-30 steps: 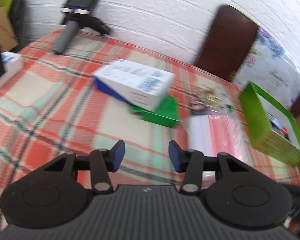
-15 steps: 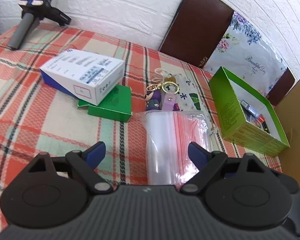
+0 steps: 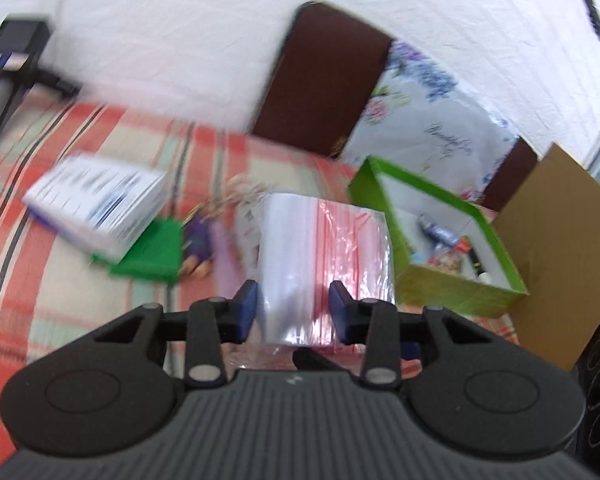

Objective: Organize objects
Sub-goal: 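Carry the zip bag into the green box and release it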

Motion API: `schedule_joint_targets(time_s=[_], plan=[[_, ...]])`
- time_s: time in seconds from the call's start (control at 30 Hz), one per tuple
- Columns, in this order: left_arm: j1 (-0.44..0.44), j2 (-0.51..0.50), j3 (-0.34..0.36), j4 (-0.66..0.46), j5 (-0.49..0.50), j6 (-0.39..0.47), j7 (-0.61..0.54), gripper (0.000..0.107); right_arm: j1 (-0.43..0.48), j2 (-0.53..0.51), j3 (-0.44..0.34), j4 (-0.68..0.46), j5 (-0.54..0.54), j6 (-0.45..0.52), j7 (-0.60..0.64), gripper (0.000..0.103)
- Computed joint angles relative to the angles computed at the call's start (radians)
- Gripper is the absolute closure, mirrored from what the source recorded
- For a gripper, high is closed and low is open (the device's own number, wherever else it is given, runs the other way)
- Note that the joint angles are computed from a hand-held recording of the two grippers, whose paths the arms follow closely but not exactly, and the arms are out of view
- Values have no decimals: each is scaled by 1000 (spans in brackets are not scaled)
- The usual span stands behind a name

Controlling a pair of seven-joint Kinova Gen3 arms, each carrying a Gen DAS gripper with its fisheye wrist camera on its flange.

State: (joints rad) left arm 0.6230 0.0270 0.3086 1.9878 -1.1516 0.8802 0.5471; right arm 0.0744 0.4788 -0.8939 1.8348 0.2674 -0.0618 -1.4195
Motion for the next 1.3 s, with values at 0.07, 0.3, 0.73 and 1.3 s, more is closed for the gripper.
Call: schedule_joint_targets(time_s=[0.07,0.3,0.73,1.3], plan=[[-9,32,-9,-42,-12,-23,-50,67,13,-13,16,6,-6,-23,-14,61],[-24,181,-108,-242,7,-185,-280,66,32,-33,129,-24,2,-57,-124,61],[-17,486,-205,-678,219,-125,-769,64,-130,104,429,-321,-13,50,-164,44],[235,403,-337,-606,245,78,-655,58,-43,-102,439,-14,-86,-71,-393,46]])
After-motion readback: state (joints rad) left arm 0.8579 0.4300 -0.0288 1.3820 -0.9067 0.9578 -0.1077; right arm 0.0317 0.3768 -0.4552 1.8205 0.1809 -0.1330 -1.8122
